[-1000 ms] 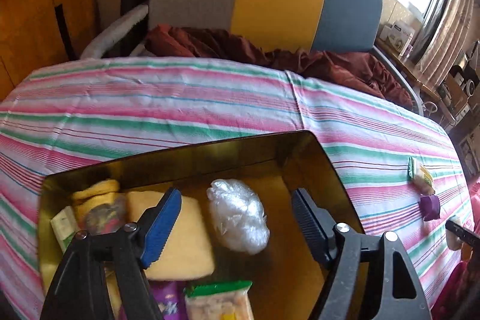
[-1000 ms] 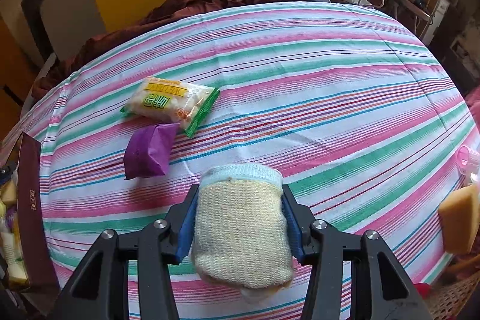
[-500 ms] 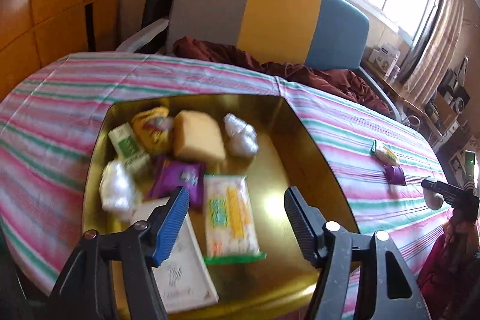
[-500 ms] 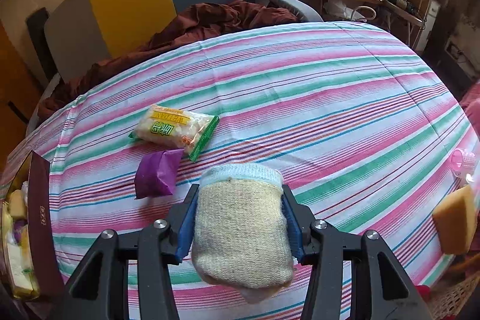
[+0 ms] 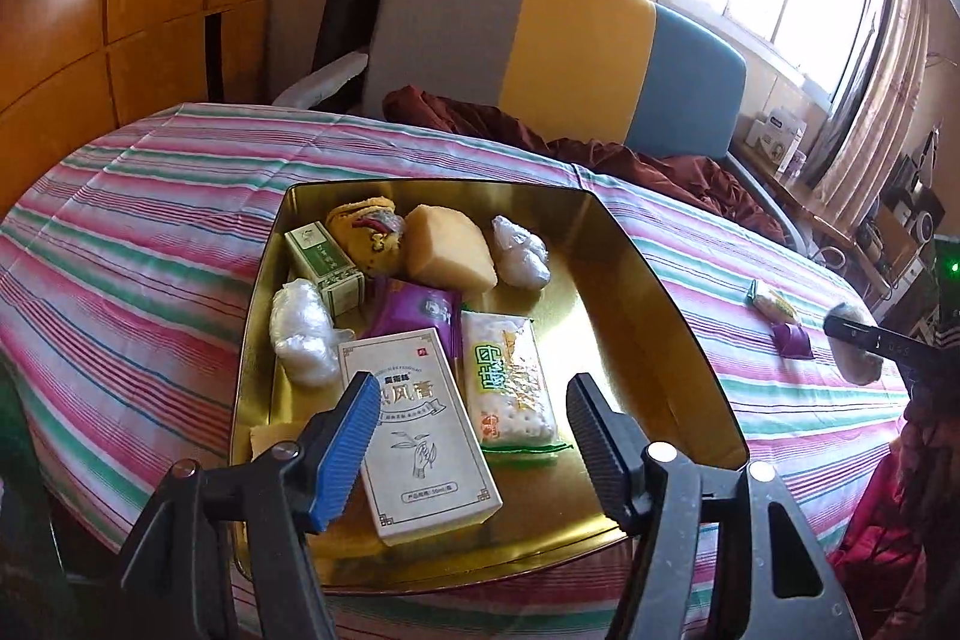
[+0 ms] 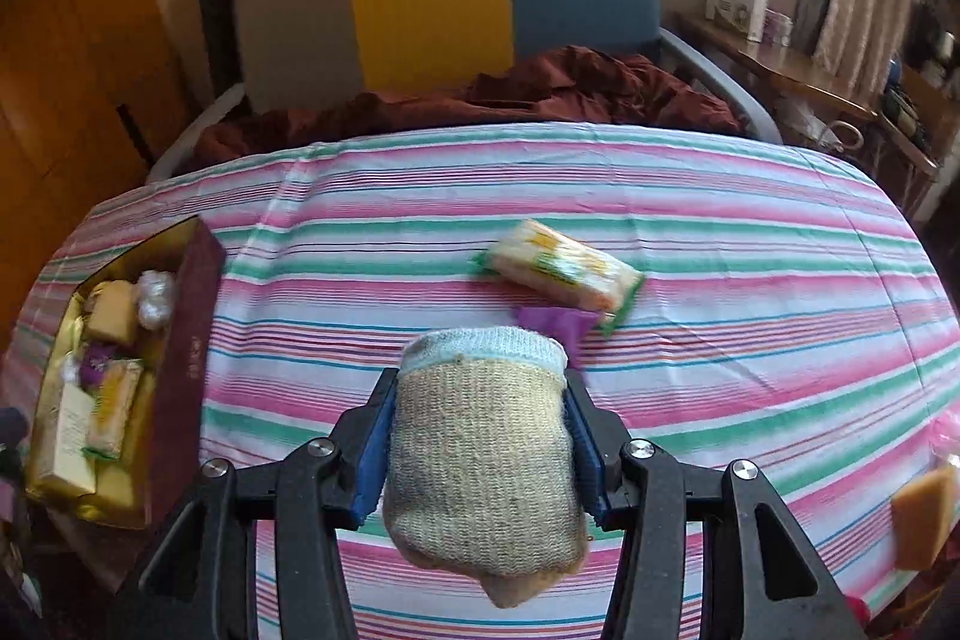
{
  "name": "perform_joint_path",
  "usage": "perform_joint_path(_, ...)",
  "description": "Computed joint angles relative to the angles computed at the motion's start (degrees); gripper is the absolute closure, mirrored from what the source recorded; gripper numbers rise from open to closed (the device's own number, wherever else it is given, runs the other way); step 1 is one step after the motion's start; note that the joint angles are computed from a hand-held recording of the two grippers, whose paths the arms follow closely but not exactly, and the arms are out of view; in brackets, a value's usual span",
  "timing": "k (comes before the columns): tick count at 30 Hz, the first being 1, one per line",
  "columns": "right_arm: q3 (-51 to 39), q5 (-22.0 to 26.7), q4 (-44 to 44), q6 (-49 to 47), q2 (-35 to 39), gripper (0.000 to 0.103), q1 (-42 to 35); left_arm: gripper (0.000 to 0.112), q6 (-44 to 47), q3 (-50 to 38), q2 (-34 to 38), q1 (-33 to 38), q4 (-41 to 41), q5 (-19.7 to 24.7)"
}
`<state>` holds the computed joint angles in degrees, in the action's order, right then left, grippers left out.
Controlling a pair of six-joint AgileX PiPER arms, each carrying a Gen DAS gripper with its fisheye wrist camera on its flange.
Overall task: Organize objects
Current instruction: 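Carry the cream sock over the gold tray and open the right gripper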
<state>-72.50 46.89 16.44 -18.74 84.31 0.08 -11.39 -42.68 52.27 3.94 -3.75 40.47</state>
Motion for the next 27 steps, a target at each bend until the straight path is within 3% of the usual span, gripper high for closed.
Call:
perform_joint_path(6, -1.46, -0.69, 0.86, 2.6, 0.55, 0.051, 16.11, 0.047, 8.04, 1.66, -1.85, 6.21, -7.15, 0.57)
perform_joint_path(14, -11.91, -2.2, -4.55, 9.65, 13.14, 0.051, 31.96, 0.047, 16.95, 2.8, -2.74, 13.29, -14.09, 1.56)
perform_joint_path(21, -26.6, 1.29, -9.95, 12.76, 28.31, 0.049, 36.1, 0.047, 21.26, 3.51, -1.39, 16.39, -17.93, 2.02)
perform_joint_path(27, -27.77, 1.32, -9.44, 12.99, 29.96, 0.047, 35.01, 0.047, 22.29, 4.05, -0.92, 17.72, -18.87, 1.81)
